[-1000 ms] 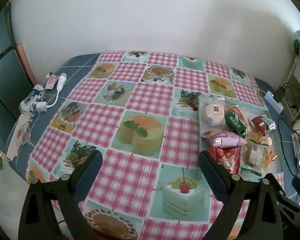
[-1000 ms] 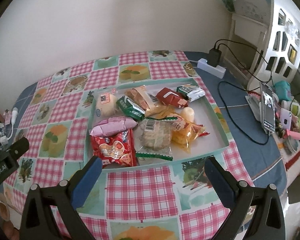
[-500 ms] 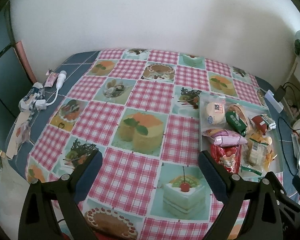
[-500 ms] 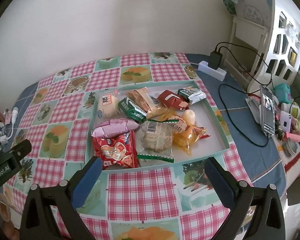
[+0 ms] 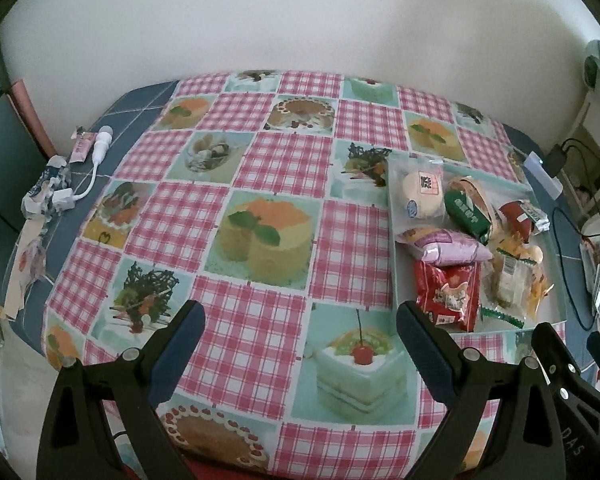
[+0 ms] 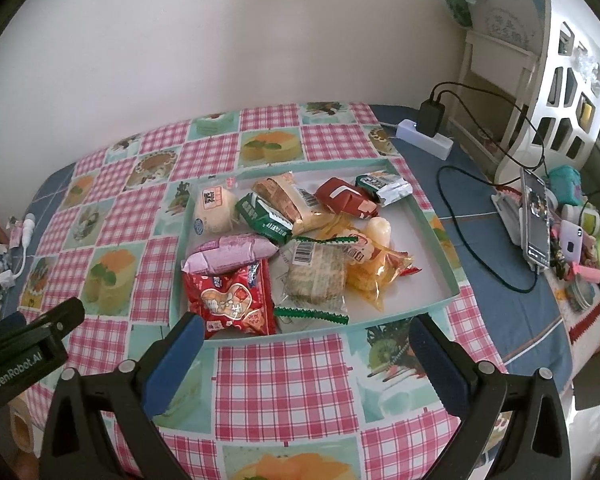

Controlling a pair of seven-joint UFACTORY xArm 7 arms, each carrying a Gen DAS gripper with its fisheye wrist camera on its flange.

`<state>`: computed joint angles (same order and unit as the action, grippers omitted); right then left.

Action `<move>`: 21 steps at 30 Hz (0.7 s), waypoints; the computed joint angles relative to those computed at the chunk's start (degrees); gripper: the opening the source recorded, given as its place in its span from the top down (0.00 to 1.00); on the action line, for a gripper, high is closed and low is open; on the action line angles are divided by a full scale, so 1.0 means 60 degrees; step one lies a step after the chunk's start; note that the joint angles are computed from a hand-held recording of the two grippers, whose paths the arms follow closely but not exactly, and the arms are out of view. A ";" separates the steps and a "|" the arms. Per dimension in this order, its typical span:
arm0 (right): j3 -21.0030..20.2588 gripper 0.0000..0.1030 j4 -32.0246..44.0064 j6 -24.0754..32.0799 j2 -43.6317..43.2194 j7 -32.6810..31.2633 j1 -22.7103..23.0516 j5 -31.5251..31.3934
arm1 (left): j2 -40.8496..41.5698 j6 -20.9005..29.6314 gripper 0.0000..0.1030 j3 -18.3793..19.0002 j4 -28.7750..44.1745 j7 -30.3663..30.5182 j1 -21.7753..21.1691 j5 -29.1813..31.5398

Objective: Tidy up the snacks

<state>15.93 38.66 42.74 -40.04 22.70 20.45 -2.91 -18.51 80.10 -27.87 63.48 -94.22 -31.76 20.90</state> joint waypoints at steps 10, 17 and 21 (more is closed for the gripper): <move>0.0034 0.00 0.0249 0.0341 0.0605 0.0037 -0.0037 -0.0093 | -0.0150 -0.0089 0.06 0.0213 -0.0298 0.0003 0.0024 -0.0572; -0.0010 0.00 0.0294 0.0419 0.0716 0.0075 -0.0005 -0.0124 | -0.0239 -0.0115 0.06 0.0270 -0.0456 0.0047 0.0088 -0.0876; -0.0028 0.00 0.0307 0.0419 0.0724 0.0068 0.0010 -0.0130 | -0.0346 -0.0188 0.06 0.0309 -0.0589 0.0049 0.0125 -0.1044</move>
<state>15.76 40.50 45.25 -35.70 23.11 20.51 -3.69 -20.59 78.98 -26.02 59.95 -93.93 -31.01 14.63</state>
